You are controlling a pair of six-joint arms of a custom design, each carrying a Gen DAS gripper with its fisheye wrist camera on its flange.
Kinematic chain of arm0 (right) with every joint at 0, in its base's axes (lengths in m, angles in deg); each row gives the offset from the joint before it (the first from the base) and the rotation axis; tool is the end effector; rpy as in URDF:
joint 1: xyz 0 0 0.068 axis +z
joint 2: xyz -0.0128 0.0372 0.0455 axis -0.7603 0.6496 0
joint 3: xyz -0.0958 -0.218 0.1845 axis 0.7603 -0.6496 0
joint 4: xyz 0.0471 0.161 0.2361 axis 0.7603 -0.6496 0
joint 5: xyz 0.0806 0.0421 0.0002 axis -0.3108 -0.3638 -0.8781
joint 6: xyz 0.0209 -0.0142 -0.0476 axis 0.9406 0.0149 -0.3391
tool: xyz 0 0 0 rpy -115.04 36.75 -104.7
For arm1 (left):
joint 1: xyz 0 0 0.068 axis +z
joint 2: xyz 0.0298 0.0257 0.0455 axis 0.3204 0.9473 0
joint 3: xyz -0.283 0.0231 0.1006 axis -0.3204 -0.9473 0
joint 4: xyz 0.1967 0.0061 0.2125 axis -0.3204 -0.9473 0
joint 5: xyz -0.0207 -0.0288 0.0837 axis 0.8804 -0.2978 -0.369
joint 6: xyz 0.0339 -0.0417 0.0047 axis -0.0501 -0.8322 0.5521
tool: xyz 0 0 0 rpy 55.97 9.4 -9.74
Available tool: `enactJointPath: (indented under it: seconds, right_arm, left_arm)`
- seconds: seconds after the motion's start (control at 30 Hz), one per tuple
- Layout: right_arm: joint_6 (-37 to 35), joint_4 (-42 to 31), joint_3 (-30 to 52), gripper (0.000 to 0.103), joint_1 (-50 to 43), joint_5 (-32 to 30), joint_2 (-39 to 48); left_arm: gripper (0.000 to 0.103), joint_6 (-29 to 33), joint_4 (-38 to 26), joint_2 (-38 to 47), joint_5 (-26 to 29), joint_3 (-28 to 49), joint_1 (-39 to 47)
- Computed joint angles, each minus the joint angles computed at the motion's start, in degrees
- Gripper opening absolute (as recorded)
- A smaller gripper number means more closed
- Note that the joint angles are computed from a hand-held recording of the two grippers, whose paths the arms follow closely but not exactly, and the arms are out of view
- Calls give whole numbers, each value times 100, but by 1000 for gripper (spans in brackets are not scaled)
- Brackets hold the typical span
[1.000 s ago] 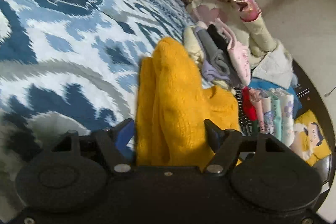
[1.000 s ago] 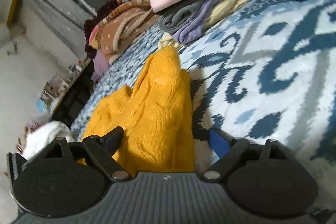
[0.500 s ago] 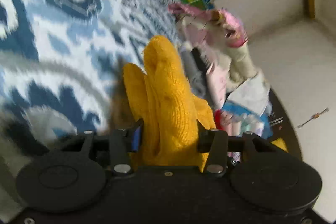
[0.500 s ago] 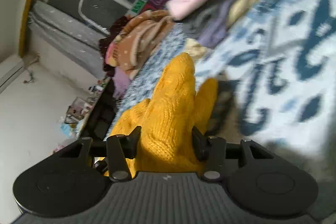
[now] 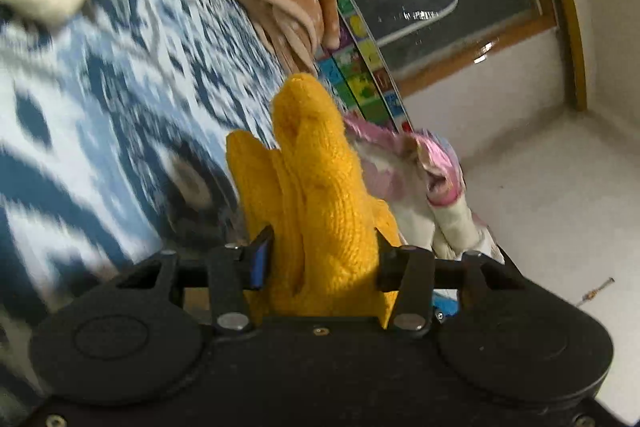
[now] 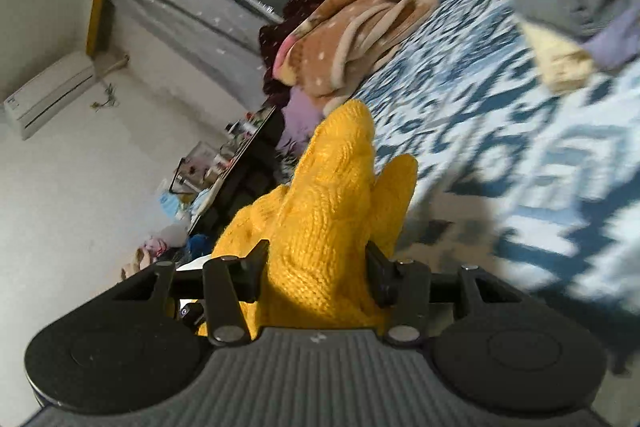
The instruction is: Fold clothes
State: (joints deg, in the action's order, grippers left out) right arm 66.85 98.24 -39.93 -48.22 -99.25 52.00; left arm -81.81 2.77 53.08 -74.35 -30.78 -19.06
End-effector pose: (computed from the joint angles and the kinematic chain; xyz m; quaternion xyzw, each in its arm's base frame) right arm 0.3428 0.0365 0.2100 -0.0132 0.7811 0.5221 0.3422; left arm 0.2217 -0.1556 0.2099 -0.3020 0.7155 -0.3995 0.4871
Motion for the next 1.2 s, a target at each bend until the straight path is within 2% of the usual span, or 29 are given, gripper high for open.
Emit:
enactJointPath:
  seconds: [0.17,0.27,0.33,0.37,0.4,0.43,0.47,0.5,0.53,0.57,0.63,0.7,0.8,0.9,1.0,1.13,1.2]
  right_arm:
    - [254,378,831,49,779,370,801]
    - [600,886,1423,49,1154,586,1388]
    - [882,1114,1925,50,1377,771,1845]
    - [964,1093,2239,50,1497,925,2109]
    - [981,948,2612,53,1629,1138,2408]
    - [808,576,3032,65,1778,1462,2714]
    - [451,-147,3468,75,1918,1864,2979]
    - [144,-990,3893,73,2020,2212,3203]
    - [86,-1378,4092,72,2079,2426,3371]
    - [113,-1355,4003,72,2068,2405,3375]
    - [76,-573,3358,72,2040,2398,3134]
    - [-77,-724,3106,73,2023,2474,2894]
    - [-478,-1390,2921,74,1964,2432,2471]
    - [-1383,-2313,2753,83,1950,2568,1897]
    - [-2382,-3119,2659,92,1949,2752,1357]
    - [-3235,-3761,2445,102,2096,3401,650]
    - [-3576,-3979,2389,103,2193,3696,432]
  left_arm:
    - [46,31,234,-100,736,-149,1080]
    - [46,155,386,16,1234,-13,1802]
    - [48,153,432,224,1487,151,2238]
    - [53,98,306,404,1509,288,2439]
    - [63,47,173,589,1521,438,2630]
    - [70,-21,-284,755,1514,652,2774]
    - [77,-111,-1169,930,1496,975,2861]
    - [72,-194,-1634,1079,1486,1130,2908]
    - [73,-276,-1550,1121,1482,1016,2902]
    - [75,-324,-1614,1091,1419,963,2862]
    - [75,-292,-2164,845,1072,1060,2645]
    - [76,-152,-2490,790,759,1180,2355]
    - [76,-234,-2809,633,521,1171,1943]
    - [78,65,-3400,315,188,1236,1458]
    - [88,448,-4255,88,-683,1455,750]
    - [90,575,-5730,149,-2042,2069,-219]
    - [103,647,-6391,412,-2444,2532,-395]
